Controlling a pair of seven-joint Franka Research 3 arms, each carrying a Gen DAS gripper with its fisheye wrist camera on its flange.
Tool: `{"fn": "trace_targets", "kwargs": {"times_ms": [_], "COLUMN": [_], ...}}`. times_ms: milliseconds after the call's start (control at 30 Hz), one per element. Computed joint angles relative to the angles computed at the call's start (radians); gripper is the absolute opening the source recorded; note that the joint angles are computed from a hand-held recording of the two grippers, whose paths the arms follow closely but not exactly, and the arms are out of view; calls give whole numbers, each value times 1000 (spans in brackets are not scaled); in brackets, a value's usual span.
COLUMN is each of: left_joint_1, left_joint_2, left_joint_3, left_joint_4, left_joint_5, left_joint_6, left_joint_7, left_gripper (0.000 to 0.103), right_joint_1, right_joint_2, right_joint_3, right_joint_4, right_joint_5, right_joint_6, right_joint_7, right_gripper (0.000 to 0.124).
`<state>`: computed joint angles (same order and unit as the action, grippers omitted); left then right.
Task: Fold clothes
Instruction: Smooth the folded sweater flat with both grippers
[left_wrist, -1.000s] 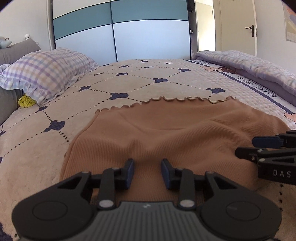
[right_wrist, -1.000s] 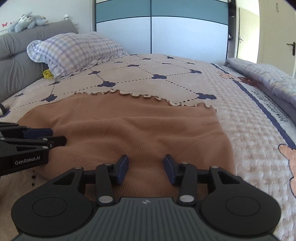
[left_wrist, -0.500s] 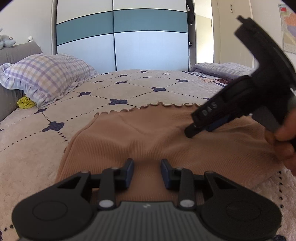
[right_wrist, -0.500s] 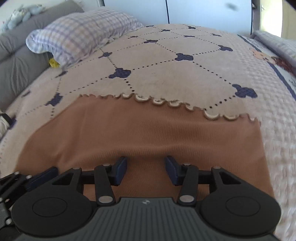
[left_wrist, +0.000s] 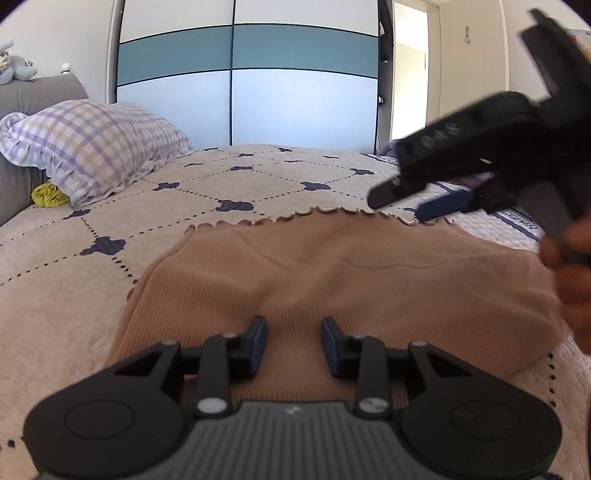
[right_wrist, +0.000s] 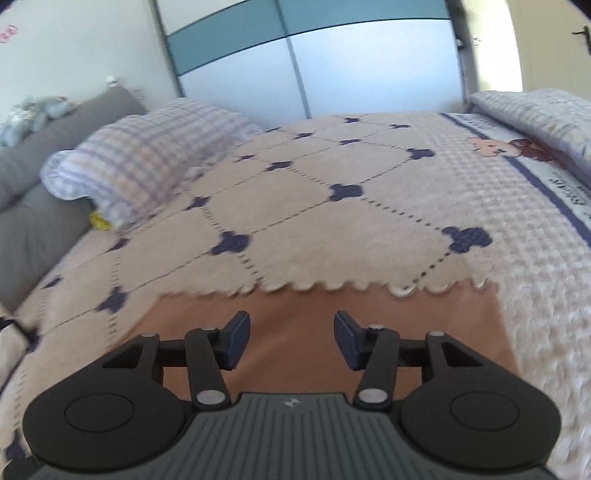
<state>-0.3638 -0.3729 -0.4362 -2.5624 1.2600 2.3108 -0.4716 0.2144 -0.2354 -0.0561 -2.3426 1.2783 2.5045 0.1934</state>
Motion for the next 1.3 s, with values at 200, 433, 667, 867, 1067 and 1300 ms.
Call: {"fn": "trace_targets", "kwargs": {"times_ms": [200,433,667,867,1067,1300], "left_joint_1": [-1,-4,-27,-35,13,1], "left_joint_2": [-2,7,-6,-226,-199,-274], "left_joint_3": [0,-4,12,-7,-50,-31], "left_joint_4": [1,10,41,-84,-118,-173], "left_joint_5": [-3,-13,-123,-210,-241,-244], "left_joint_6": [-1,-16,-46,5,9,54], "left_joint_7": [1,19,171,26,27,-34], "left_gripper": [34,34,37,64,65,59], "right_joint_1": [-39,-116,-137,-131,-72,-111], "right_joint_2": [-176,-114,-219,-331,-314,-224], "right_joint_3": [-85,-99,-152,-170,-82,-127], "right_joint_4": [-227,-187,-243,-320,-357,-314], "right_joint_5": [-61,-126,-24,49,81,86], "right_joint_6": [-16,118,28,-10,47,17], "right_joint_7": [-130,-42,41,-12,-77,-53], "right_gripper": [56,63,64,64,62,30]}}
